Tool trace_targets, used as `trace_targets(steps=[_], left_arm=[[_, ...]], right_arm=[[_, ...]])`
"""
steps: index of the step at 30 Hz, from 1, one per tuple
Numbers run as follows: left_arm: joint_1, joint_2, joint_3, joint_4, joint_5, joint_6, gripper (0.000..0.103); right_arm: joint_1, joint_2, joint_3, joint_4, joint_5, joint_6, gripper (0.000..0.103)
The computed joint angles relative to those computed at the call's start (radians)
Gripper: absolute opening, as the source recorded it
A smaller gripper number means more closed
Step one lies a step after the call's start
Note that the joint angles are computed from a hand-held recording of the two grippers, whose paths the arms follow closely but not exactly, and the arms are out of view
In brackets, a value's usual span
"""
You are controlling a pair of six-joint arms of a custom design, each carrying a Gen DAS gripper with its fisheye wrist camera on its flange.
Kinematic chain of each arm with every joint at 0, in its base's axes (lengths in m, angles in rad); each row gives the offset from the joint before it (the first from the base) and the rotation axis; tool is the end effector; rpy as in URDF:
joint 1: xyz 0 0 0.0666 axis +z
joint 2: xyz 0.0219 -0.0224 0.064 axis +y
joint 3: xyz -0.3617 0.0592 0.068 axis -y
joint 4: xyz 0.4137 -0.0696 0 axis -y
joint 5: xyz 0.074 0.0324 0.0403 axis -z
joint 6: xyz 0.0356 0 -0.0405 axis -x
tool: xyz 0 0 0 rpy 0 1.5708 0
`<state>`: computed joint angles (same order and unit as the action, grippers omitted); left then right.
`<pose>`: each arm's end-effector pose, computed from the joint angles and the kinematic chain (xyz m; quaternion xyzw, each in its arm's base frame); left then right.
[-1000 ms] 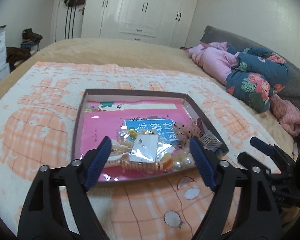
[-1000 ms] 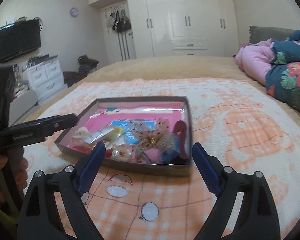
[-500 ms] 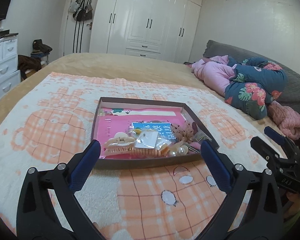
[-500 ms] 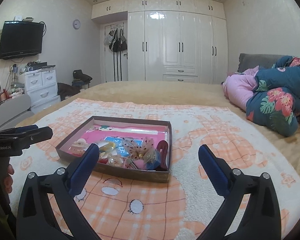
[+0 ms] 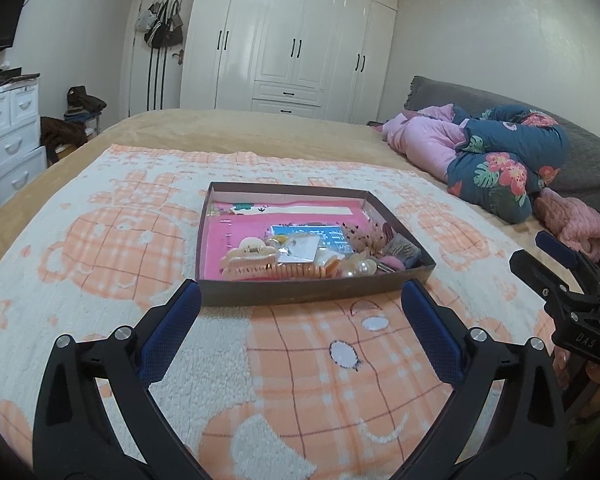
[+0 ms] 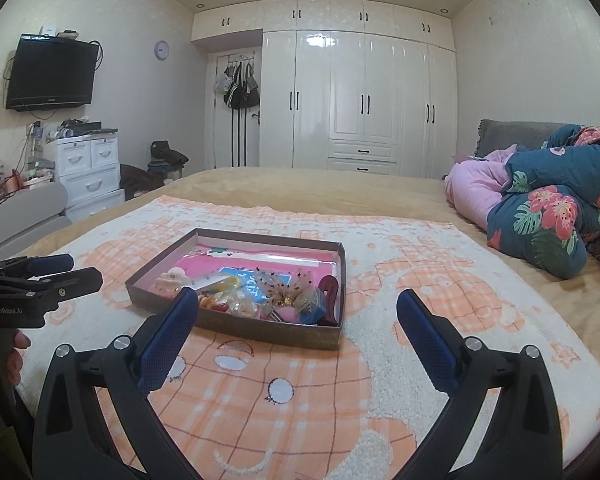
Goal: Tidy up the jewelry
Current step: 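Pull both open tools back from the box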
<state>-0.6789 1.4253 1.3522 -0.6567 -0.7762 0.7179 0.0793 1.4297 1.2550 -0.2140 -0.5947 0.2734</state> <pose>0.4227 -0.3095 0.4017 -0.1709 0.8418 0.0216 0.5115 0.5382 0.0624 0.3870 -0.3000 0.7530 0.1905 0.5538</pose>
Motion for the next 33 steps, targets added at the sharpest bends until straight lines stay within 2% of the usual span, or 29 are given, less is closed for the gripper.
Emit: trace_targets(steps=[6, 17, 24, 33], left_arm=[[-0.023, -0.01, -0.025, 0.019, -0.042, 0.014, 0.092], [-0.048, -0.018, -0.06, 0.074, -0.139, -0.004, 0.092], [-0.051, -0.018, -0.059, 0.059, -0.16, 0.007, 0.092], [-0.054, -0.012, -0.054, 0.041, -0.173, 0.017, 0.092]], right_arm=[[-0.005, -0.032, -0.057, 0.097, -0.002, -0.045, 0.097], [-0.028, -0.051, -0.122, 0.266, 0.002, -0.156, 0.097], [-0.035, -0.052, -0.133, 0.279, -0.013, -0.16, 0.097], [-0.029, -0.043, -0.128, 0.251, -0.004, -0.148, 0.097]])
